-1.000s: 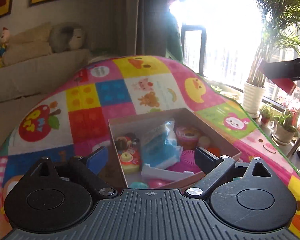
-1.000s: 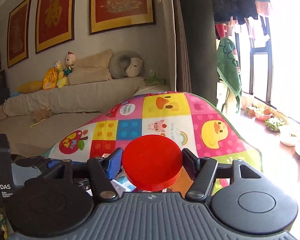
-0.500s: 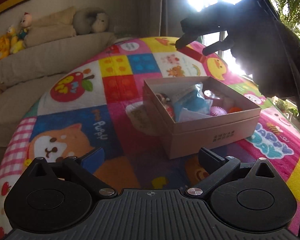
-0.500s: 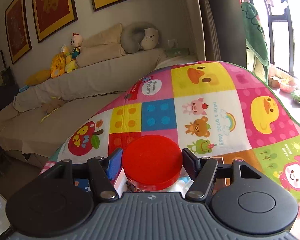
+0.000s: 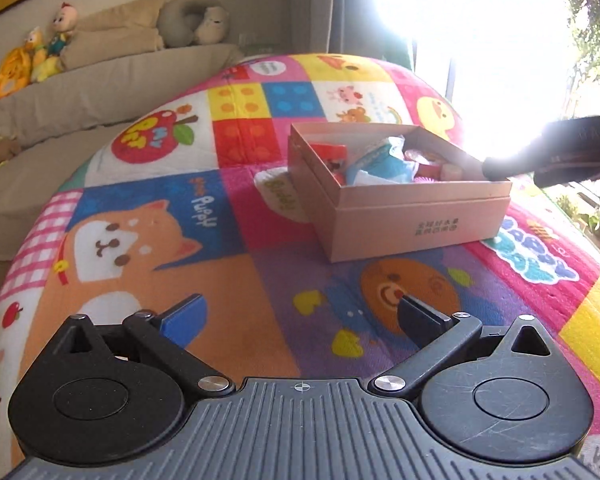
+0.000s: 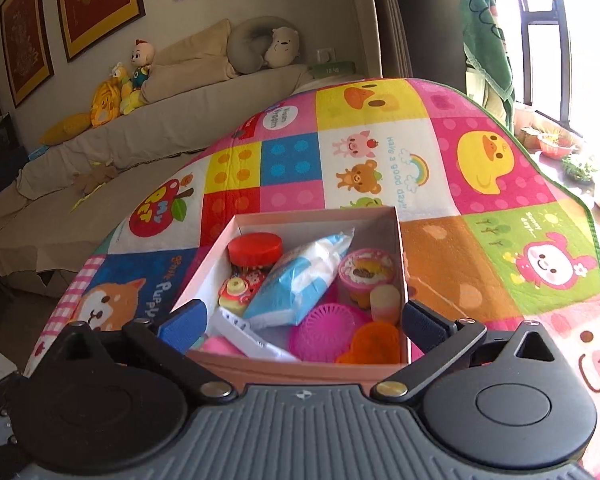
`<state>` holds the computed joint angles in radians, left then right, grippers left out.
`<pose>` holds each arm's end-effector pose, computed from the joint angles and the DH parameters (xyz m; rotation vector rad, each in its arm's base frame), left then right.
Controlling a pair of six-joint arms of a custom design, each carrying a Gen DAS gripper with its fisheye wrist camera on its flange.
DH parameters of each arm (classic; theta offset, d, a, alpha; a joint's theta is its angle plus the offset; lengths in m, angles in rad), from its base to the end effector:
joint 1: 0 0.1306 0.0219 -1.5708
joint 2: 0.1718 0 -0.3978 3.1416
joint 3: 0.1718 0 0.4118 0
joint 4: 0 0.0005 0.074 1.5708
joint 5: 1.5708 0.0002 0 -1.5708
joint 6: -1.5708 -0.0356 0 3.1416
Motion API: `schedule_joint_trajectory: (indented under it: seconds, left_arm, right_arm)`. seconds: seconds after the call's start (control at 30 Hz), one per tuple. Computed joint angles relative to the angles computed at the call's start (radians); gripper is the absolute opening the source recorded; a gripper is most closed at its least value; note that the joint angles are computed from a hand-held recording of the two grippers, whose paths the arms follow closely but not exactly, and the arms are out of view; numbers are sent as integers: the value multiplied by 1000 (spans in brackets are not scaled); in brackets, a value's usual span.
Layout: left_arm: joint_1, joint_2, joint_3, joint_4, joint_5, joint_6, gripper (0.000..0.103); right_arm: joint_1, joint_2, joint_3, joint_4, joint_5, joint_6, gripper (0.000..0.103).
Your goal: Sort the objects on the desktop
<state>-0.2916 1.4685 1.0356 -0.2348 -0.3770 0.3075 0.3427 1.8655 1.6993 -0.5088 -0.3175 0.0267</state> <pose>0.4895 -0.1338 0.2882 -0.2186 2.1746 0.0852 0.6472 0.2422 0.3502 -0.5838 2.1816 0.5262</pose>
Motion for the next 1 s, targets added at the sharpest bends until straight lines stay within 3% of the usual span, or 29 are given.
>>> schedule_joint_trajectory:
  seconds: [0.13,0.27,0.37,0.47,0.53,0.63,1.0]
  left_arm:
    - [-23,13,6,-35,-45,48,103]
    - [-26,40,19,-47,-64,52,103]
    - [-15,64,53,-124,-33,74,103]
    - [-14,63,49,-121,-33,77,103]
    - [-17,64,49,-124,-39,74,103]
    - [-17,65,50,-122,-35,76,103]
    - [-13,63,47,-116,-27,78,103]
  right_arm:
    - [9,-45,-144,7,79,50,103]
    - [40,-50,-209,49,149,105,103]
    - [65,-47,-234,122,238,161,103]
    - [49,-26,-207,100,186,111,103]
    - [37,-32,-229,144,152,58,103]
    - [42,-47,-267,194,169,111,103]
    - [41,-45,-262,185,160,101,103]
